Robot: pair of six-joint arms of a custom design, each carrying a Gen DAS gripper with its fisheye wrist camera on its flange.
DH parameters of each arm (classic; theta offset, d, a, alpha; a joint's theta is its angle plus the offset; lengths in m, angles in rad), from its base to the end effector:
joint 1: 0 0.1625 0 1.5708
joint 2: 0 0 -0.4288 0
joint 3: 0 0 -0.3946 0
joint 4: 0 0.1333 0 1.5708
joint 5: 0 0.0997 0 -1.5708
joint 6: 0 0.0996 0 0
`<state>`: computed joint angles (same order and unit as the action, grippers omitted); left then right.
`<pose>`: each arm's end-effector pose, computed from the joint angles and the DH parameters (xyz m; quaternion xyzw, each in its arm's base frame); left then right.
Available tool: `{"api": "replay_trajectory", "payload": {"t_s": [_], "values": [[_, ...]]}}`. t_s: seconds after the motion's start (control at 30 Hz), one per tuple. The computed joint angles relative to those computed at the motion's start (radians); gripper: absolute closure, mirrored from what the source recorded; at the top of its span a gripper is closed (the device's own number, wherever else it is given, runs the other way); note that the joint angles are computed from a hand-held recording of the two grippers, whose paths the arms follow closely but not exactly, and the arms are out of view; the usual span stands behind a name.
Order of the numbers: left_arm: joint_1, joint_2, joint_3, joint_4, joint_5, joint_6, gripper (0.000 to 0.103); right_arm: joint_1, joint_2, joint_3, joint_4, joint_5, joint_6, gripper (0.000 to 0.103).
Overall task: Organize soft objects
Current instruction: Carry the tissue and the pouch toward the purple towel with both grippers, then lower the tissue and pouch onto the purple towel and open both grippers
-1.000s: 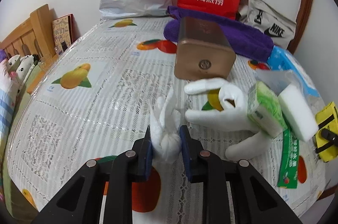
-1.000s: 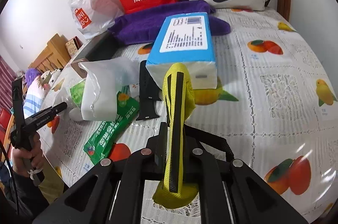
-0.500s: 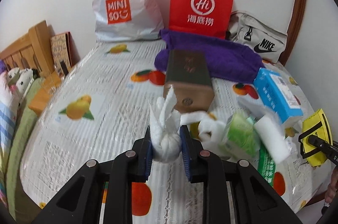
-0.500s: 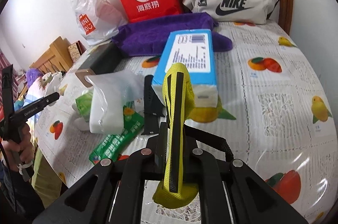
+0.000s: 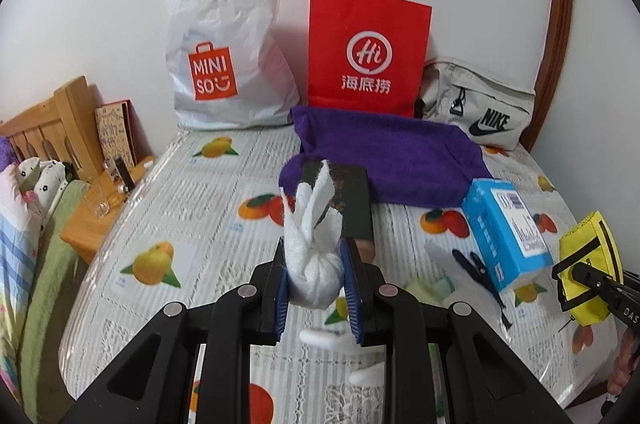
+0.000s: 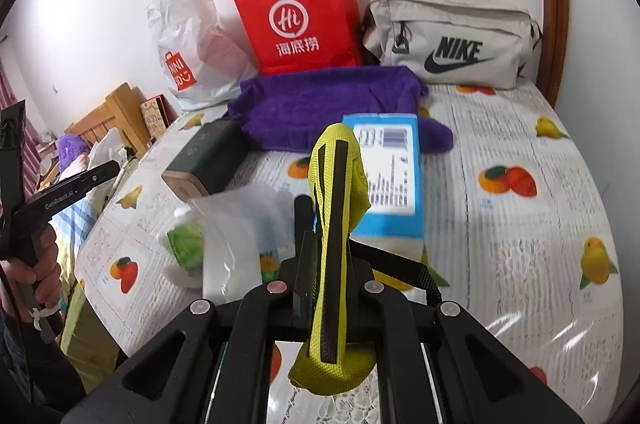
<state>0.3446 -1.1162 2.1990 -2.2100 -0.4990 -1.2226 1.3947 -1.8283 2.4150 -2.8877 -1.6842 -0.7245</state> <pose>-0.3423 -0.3574 0.1134 0.1138 0.8385 -0.4043 0.3470 0.0571 -0.3755 0.3515 0.2330 -0.9032 0.2979 0.2028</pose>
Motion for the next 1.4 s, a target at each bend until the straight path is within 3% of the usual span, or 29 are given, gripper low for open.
{"api": "replay_trajectory", "payload": {"t_s": [0.53,0.73,1.03,1.4], "values": [[0.093,0.031,-0.076,-0.109,-0.003,0.147,0.08,0.116,0.168,-0.151,-0.037,-0.06,0.046,0.096],[0.154,0.06,-0.109,-0.223,-0.033,0.251,0.08,0.145,0.267,-0.234,-0.061,-0.076,0.052,0.096],[0.245,0.136,-0.203,-0.336,-0.076,0.407,0.08,0.161,0.431,-0.392,-0.067,-0.123,0.039,0.096],[0.351,0.225,-0.334,-0.388,-0.139,0.541,0.08,0.154,0.605,-0.576,-0.035,-0.175,0.025,0.096]]}}
